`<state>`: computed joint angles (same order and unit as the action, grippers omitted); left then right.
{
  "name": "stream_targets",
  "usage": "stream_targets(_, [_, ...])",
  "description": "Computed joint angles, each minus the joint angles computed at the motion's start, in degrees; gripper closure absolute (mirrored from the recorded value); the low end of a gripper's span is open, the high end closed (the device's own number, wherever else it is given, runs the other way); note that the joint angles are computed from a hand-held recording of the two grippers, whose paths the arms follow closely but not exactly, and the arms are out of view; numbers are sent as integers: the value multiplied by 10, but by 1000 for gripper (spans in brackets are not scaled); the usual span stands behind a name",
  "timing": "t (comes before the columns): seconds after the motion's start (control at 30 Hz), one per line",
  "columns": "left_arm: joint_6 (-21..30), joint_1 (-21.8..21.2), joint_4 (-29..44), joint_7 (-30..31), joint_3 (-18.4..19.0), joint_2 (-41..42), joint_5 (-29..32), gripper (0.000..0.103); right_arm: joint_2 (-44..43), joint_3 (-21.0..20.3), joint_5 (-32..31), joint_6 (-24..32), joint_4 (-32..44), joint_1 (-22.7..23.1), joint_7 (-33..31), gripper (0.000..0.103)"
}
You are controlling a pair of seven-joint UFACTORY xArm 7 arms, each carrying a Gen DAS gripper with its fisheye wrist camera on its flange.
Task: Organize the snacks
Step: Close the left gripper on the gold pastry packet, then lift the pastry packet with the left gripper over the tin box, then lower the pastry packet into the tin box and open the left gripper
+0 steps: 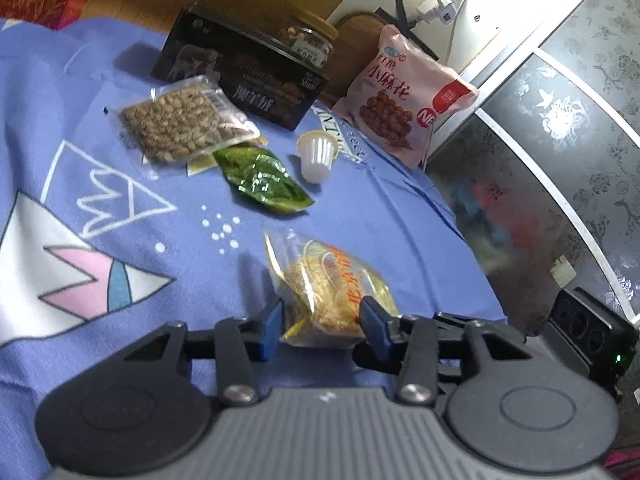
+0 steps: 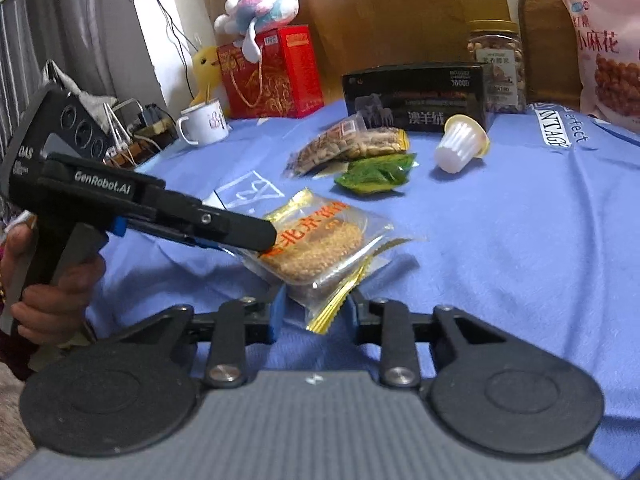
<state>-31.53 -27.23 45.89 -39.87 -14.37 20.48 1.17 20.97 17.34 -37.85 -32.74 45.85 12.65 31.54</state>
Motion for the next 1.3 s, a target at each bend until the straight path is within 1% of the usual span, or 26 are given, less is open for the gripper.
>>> stream_targets(0.07, [2, -4, 2, 7, 5, -4, -6, 62, 4, 2, -5, -4, 7, -2, 4, 71])
stream_targets(0.17, [12, -6, 12, 22, 13, -8, -13, 62, 10, -6, 14, 0, 22, 14, -21, 71])
stream_targets(0.27, [25, -8, 25, 40, 21, -13, -22, 62, 19, -6, 26, 4, 43, 18, -35, 71])
stream_targets(0.33, [32, -11, 36, 58, 28, -15, -30, 62, 26, -13, 46, 0, 59, 29, -58, 71])
stream_targets(0.47, [57, -15, 75, 96, 45, -10, -50, 62, 48, -17, 76, 3, 101, 40, -93, 71])
stream_targets(0.53, [75, -11, 102, 112, 51, -2, -54, 62, 64, -15, 81, 14, 132, 39, -103, 71])
stream_targets(0.6, [92, -16, 135, 133, 65, 8, -64, 62, 86, -6, 75, 28, 173, 29, -107, 70])
stream_targets(0.7, [114, -27, 196, 169, 93, 33, -82, 62, 133, 34, 35, 68, 260, -11, -91, 71])
stream_targets(0.77, [131, -30, 245, 184, 110, 57, -92, 62, 166, 53, 23, 98, 320, -22, -99, 70])
stream_targets(0.8, [141, -29, 270, 189, 117, 70, -95, 62, 187, 68, 16, 118, 356, -31, -106, 70])
stream_targets(0.87, [166, -34, 329, 197, 139, 102, -101, 62, 239, 122, -2, 170, 431, -61, -122, 70])
stream_targets(0.93, [187, -34, 386, 198, 157, 136, -103, 62, 307, 193, -10, 237, 519, -88, -153, 70])
stream_targets(1.0, [212, -30, 445, 189, 170, 173, -103, 62, 363, 235, 3, 295, 601, -85, -196, 70])
stream_targets(1.03, [225, -33, 475, 183, 182, 192, -102, 61, 385, 246, 12, 318, 638, -78, -215, 68])
stream_targets(1.1, [246, -58, 523, 157, 231, 227, -106, 60, 426, 247, 32, 362, 723, -46, -247, 68])
stream_targets(1.13, [262, -74, 545, 138, 262, 244, -108, 58, 441, 233, 42, 377, 765, -24, -255, 66])
stream_targets(1.17, [275, -86, 563, 120, 288, 259, -108, 56, 457, 223, 50, 390, 803, -5, -264, 59])
stream_targets(1.23, [285, -104, 571, 89, 323, 270, -102, 56, 481, 222, 67, 409, 856, 15, -290, 59])
stream_targets(1.27, [278, -102, 562, 84, 319, 266, -96, 56, 480, 217, 75, 407, 859, 18, -290, 59])
stream_targets(1.3, [263, -92, 543, 83, 301, 253, -89, 56, 474, 216, 83, 394, 843, 11, -289, 59])
